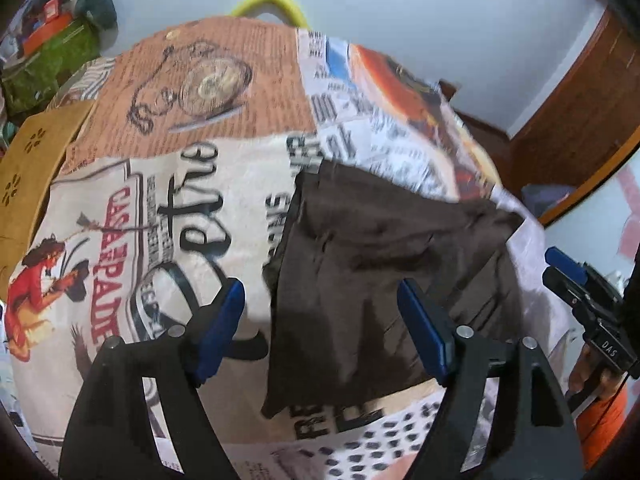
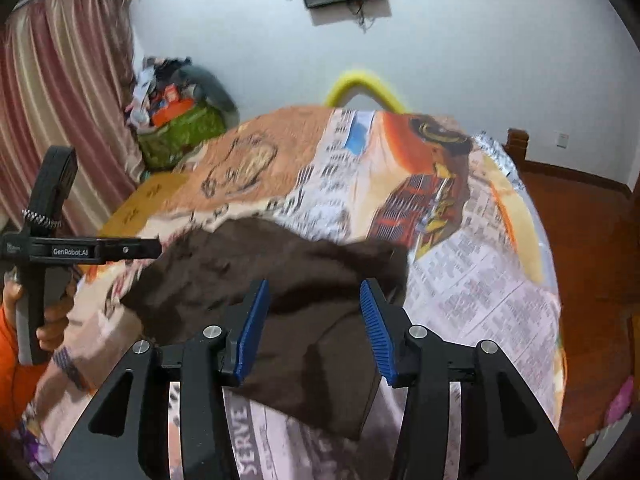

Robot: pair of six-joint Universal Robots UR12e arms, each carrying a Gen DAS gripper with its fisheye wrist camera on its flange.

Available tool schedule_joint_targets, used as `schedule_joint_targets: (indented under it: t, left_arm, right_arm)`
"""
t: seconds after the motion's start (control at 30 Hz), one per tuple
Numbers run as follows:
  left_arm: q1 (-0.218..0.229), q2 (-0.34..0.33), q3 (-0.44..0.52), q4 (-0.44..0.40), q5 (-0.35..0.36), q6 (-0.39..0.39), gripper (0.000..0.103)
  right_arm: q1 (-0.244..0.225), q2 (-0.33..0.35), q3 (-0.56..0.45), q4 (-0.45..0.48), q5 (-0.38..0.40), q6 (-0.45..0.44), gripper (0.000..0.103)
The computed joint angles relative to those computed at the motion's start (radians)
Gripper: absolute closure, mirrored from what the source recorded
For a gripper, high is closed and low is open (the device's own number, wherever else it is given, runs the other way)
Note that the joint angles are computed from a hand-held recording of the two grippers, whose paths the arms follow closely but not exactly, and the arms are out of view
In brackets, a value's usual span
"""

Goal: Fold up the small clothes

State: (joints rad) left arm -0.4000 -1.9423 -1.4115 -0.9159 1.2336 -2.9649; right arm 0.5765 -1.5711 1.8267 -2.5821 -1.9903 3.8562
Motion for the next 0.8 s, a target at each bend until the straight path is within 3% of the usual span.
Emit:
schedule_joint_targets:
  t: [0.1, 0.2, 0.3, 0.37, 0.4, 0.43, 0.47, 0.67, 0.8]
  left_arm:
    - [0.000, -0.006, -0.003, -0.019, 0.015, 0.014, 0.025]
    - [-0.002, -0.014, -0.008, 0.028, 0.031, 0.006, 0.030]
    - [-0.003, -0.035, 0.017, 0.022, 0.006, 0.006, 0.050]
    - [-0.012, -0.055, 0.037, 0.028, 0.011, 0.017, 0.057]
    - [-0.016, -0.062, 0.045, 0.028, 0.024, 0.016, 0.069]
    - [-0.024, -0.073, 0.056, 0.028, 0.048, 0.008, 0.088]
    - [-0.025, -0.078, 0.060, 0.026, 0.048, 0.000, 0.095]
    - [-0.019, -0.075, 0.032, 0.145, 0.028, -0.065, 0.095]
    - [-0.024, -0.091, 0.052, 0.123, 0.065, -0.062, 0.095]
  right_arm:
    - [-0.006, 0.011, -0.002, 0.027, 0.038, -0.003, 0.059]
    - [-0.019, 0.024, -0.008, 0.031, 0.062, -0.017, 0.059]
    - [-0.041, 0.031, -0.008, 0.008, 0.096, -0.006, 0.059]
    - [-0.053, 0.036, -0.008, -0.008, 0.107, 0.009, 0.059]
    - [-0.058, 0.040, -0.009, -0.011, 0.108, 0.014, 0.059]
    - [-0.063, 0.043, -0.010, -0.013, 0.109, 0.021, 0.059]
    - [-0.067, 0.047, -0.011, -0.015, 0.113, 0.025, 0.059]
    - [-0.077, 0.060, -0.017, -0.025, 0.099, 0.026, 0.059]
    - [-0.087, 0.063, -0.017, 0.016, 0.091, 0.045, 0.059]
